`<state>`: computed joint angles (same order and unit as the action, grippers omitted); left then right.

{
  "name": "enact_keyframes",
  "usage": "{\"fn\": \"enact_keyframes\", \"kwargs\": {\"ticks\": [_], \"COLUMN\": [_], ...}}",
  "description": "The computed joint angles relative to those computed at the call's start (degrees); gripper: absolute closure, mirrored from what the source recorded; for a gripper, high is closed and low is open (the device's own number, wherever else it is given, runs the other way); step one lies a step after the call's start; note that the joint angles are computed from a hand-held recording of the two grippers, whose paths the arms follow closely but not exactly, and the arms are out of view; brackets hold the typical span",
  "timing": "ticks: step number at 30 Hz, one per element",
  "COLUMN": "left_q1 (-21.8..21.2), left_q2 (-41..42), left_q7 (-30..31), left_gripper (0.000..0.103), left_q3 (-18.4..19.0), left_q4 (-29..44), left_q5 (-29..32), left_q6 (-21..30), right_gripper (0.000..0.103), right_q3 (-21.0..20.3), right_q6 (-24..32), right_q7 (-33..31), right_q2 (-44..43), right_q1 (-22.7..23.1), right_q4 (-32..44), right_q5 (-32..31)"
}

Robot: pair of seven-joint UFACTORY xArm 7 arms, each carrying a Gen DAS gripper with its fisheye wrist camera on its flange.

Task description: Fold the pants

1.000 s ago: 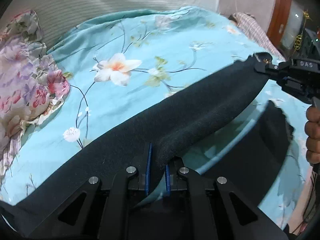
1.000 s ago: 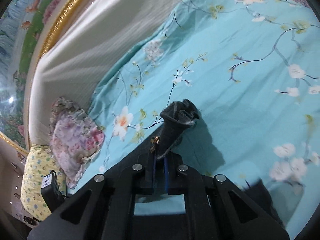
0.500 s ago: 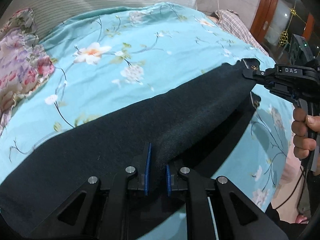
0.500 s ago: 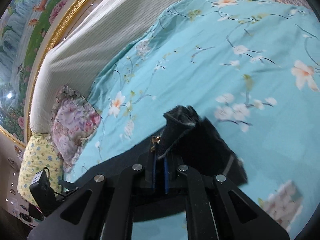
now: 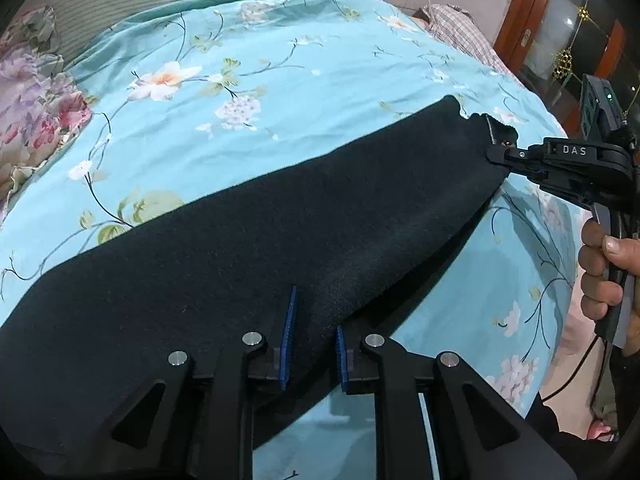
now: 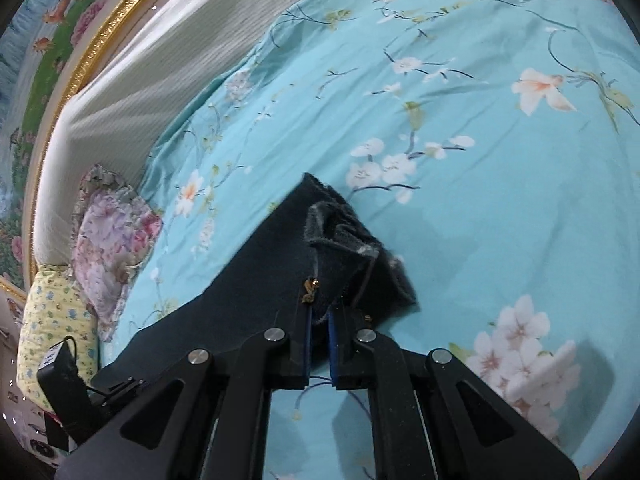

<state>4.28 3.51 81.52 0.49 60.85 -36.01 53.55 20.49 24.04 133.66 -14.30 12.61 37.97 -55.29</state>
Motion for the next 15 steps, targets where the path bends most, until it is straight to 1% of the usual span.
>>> {"fn": "enact_keyframes", "kwargs": {"ticks": [3, 4, 5, 6, 7, 9, 10, 12, 14, 15], "left_q1": [0.05, 0.11, 0.18, 0.32, 0.51, 1.25, 1.59, 2.35, 3.34, 4.06], "left_q2": [0.17, 0.25, 0.38, 0.49, 0.52, 0.24, -0.01, -0.49, -0.39, -0.15], "left_q7": [-0.02, -0.18, -0.55, -1.14, -1.49, -1.38, -1.43, -2.20, -3.41, -4.27], "left_gripper": [0.074, 0.073, 0.067, 0.060, 0.057, 0.052, 0.050, 0.041, 0.041, 0.041], "left_q3": [0.02, 0.04, 0.08, 0.17, 0.28, 0.72, 0.94, 1.54, 2.31, 2.83], "left_q4": [-0.32, -0.29, -0.19, -0.03, 0.04, -0.01, -0.09, -0.26, 0.27, 0.73], "left_q5": [0.09, 0.11, 0.17, 0.28, 0.24, -0.62, -1.09, -1.93, -2.97, -3.56], "left_q6": [0.25, 0.42, 0.68, 1.18, 1.63, 2.66, 3.09, 3.86, 5.20, 6.11], "right_gripper": [0.096, 0.094, 0.093, 0.091, 0.087, 0.084, 0.078, 0.071, 0.071, 0.071], "right_q3": [-0.48, -0.40, -0.36, -0.46, -0.49, 0.15, 0.55, 2.45, 4.06, 4.42], "right_q6": [0.27, 0.03, -0.94, -1.17, -0.43, 4.69, 7.34, 11.42, 15.25, 15.46], "right_q7": [-1.41, -0.43, 0.88, 0.60, -0.49, -3.74, -5.17, -4.42, -5.04, -5.34], "right_q2": [0.60, 0.38, -0.07, -0.43, -0.88, -2.42, -3.13, -5.63, -6.98, -7.05], "right_q1": [0.68, 0.59, 0.28, 0.41, 0.81, 2.18, 2.74, 2.68, 2.80, 2.76], "right_q4": [-0.36, -0.74, -1.32, -1.60, -1.66, -1.07, -0.64, -0.57, 0.47, 0.97], "right_q5": [1.78, 1.78, 1.23, 1.93, 3.52, 7.94, 9.87, 10.00, 9.82, 9.27]}}
